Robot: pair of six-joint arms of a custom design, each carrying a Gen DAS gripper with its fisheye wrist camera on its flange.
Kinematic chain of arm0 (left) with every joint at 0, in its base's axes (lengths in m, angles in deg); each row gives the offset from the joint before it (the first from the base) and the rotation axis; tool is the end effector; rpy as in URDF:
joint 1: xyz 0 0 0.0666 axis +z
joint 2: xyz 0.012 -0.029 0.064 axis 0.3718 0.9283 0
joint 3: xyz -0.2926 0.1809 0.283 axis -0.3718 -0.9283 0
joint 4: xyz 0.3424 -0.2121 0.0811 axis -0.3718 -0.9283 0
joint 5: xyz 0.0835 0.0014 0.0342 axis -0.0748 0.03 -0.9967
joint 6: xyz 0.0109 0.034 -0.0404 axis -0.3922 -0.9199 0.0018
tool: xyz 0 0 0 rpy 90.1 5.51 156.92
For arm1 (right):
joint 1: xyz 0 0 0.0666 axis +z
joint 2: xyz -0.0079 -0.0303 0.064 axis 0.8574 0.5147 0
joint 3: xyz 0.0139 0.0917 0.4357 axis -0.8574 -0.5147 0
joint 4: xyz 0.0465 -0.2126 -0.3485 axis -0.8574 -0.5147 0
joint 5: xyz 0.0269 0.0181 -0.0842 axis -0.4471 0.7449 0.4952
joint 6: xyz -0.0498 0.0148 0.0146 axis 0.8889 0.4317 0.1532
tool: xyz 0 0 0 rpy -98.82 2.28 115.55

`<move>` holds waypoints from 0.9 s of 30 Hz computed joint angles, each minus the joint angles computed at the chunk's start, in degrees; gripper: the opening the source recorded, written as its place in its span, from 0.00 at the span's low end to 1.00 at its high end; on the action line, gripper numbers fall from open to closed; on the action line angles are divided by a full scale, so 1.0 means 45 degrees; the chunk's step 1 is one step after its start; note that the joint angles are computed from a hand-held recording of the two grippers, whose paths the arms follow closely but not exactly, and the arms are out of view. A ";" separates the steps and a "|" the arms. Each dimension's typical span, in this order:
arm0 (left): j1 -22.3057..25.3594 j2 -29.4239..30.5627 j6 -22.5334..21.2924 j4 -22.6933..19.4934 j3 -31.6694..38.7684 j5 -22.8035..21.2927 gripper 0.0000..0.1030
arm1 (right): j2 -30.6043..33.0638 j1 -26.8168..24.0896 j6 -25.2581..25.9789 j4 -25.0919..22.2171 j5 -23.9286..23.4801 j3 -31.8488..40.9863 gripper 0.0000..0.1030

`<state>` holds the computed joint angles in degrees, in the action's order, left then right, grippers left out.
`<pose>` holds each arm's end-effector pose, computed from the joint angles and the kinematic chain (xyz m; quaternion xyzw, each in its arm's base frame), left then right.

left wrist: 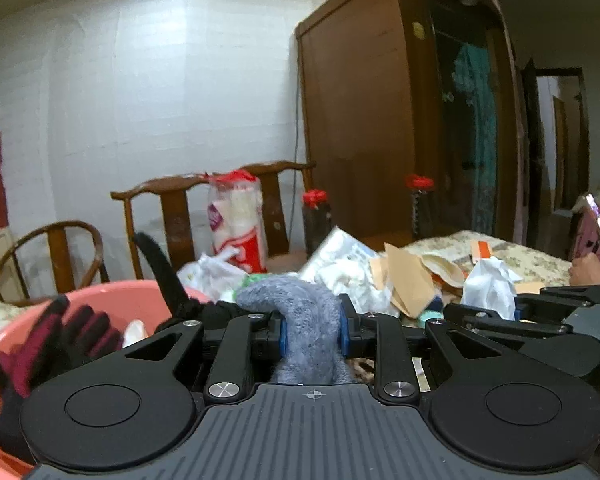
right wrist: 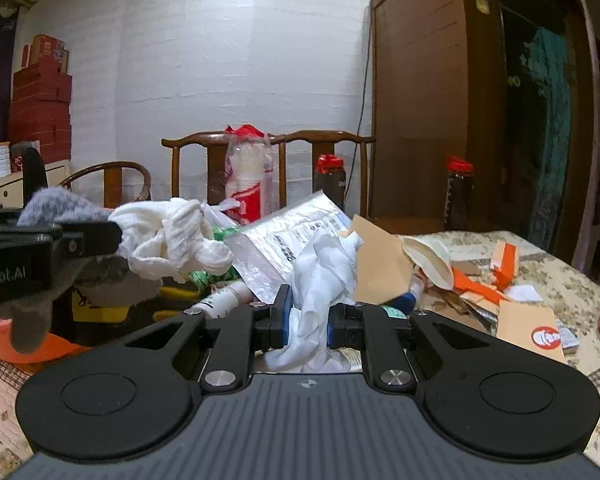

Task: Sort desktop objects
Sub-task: 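Lift the grey glove with the left gripper while the right gripper lifts the tissue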

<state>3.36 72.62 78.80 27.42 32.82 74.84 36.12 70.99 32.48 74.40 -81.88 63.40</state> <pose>0.6202 -0.1987 0.3150 0.0645 0.7986 0.0068 0.5983 0.6535 0.1394 0.2753 -0.0954 0.8033 0.0751 0.5830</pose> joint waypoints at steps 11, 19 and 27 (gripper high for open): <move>0.0743 -0.0732 0.0077 -0.0114 -0.0318 0.0512 0.19 | -0.0090 0.0908 0.0474 -0.0091 -0.0296 0.0726 0.17; 0.0710 -0.1357 -0.0541 0.0311 -0.0693 0.0587 0.19 | -0.0245 0.1168 0.0611 0.0044 -0.0268 0.0703 0.17; 0.0593 -0.1873 -0.1116 0.1007 -0.0723 -0.0190 0.19 | -0.0661 0.1248 0.0767 0.0160 -0.0189 0.0357 0.17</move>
<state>6.03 64.19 73.78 31.96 29.56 73.99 33.15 76.61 35.94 75.12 -82.73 65.00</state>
